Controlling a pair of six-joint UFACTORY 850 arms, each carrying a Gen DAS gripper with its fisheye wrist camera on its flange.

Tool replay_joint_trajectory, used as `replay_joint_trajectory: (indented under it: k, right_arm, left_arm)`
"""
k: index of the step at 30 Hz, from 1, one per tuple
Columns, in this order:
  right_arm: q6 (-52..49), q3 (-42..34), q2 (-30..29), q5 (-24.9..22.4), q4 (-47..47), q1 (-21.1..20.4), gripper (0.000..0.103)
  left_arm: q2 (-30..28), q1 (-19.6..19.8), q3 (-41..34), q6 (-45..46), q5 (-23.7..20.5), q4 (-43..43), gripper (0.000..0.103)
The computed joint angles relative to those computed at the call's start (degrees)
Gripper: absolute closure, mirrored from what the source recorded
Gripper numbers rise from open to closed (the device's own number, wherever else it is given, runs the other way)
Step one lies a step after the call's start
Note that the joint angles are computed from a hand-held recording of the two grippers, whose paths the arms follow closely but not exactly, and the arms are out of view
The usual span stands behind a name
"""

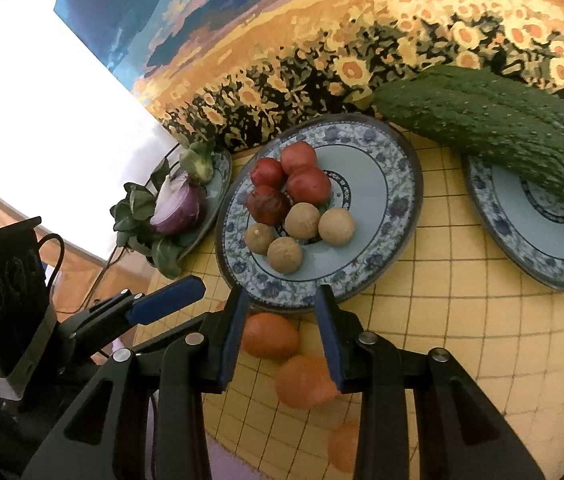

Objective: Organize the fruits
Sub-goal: 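Withdraw both open tools from the plate toward the oranges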

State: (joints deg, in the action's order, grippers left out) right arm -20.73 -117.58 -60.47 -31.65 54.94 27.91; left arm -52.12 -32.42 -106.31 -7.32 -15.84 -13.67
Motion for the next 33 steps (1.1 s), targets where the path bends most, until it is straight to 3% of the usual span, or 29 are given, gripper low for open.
replay_joint_trajectory:
  k: [6, 17, 25, 33]
  right_arm:
    - [-0.98, 7.04, 5.10, 2.51, 0.67, -0.08, 0.066]
    - [-10.33, 23.13, 15.86, 10.29, 10.88, -0.27, 0.066]
    - [-16.51, 30.27, 20.10, 11.81, 20.56, -0.07, 0.066]
    - [-12.24, 33.11, 21.75, 11.35, 16.47, 0.74, 0.066]
  left_arm:
    - [1.76, -0.68, 2.71, -1.52, 0.96, 1.92, 0.056]
    - [5.94, -1.34, 8.91, -4.95, 4.43, 5.64, 0.056]
    - [8.60, -2.84, 12.52, -7.21, 5.72, 9.15, 0.056]
    - [10.69, -3.67, 16.51, -7.62, 5.85, 7.19, 0.056]
